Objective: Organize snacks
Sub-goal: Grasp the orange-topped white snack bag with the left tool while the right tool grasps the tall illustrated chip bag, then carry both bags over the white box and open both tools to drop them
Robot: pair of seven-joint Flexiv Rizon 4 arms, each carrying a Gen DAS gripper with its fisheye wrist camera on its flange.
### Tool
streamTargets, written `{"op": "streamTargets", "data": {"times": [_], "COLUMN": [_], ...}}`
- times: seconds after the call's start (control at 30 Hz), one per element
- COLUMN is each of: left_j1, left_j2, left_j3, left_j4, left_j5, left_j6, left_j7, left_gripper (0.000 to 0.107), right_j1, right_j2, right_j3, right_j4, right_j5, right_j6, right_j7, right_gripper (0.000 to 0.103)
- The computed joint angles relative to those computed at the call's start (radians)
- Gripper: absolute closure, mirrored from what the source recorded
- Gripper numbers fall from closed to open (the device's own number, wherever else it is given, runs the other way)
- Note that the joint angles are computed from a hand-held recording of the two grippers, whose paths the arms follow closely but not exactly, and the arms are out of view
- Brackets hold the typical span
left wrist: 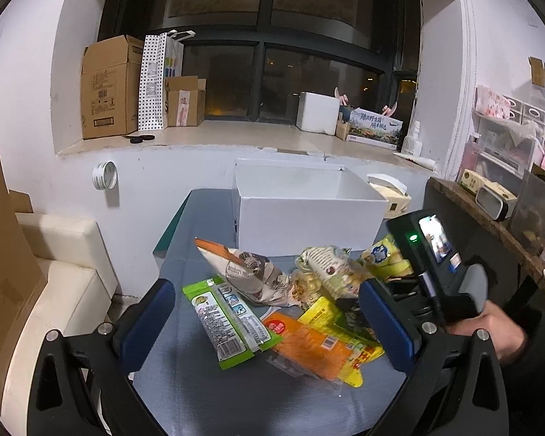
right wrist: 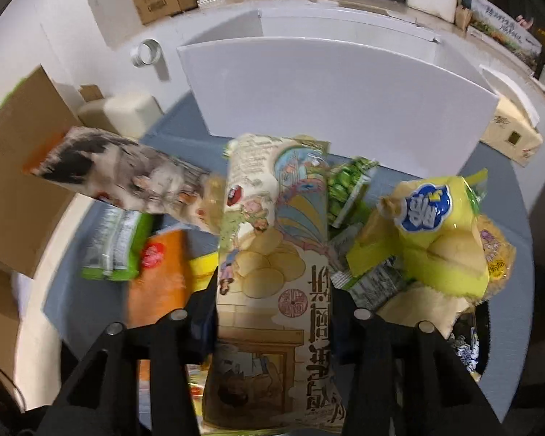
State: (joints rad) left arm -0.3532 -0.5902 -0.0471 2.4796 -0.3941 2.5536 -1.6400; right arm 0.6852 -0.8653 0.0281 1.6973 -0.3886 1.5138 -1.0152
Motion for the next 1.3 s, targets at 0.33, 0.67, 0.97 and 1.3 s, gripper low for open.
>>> {"op": "streamTargets", "data": {"times": [0.33, 0.67, 0.97, 1.3], "left_j1": [0.036, 0.347, 0.354, 0.445], "left_j2": [-0.087, -0.194, -0.227, -0.237], "left_j3": [-0.017, -0.117, -0.111, -0.195], "left_j4": [-0.080, -0.247, -0.356, -0.343], "left_j5": [0.024, 0.433, 0.422, 0.529], "left_j6": [-0.079, -0.228, -0.353, -0.322], "left_j7": [0.055, -0.054, -0.005, -0.062], "left_gripper": [0.004, 0.004, 0.004, 0.066], "right_j1": [0.069, 0.132, 0.103, 0.134], "right_j2": [0.122, 0.230, 0.224, 0.224], "right_j3": [-0.122, -0.129, -0.073, -0.086], "right_j4": [0.209, 0.402, 0.390, 0.392], "right_j5": [0.100, 0.366, 0.459, 0.501], "right_j6": [0.288, 0.515, 0.496, 0.504], "right_j7": [-0.016, -0.135, -0.195, -0.233], "right_gripper": [0.071, 0.071, 0.071, 0.071]}}
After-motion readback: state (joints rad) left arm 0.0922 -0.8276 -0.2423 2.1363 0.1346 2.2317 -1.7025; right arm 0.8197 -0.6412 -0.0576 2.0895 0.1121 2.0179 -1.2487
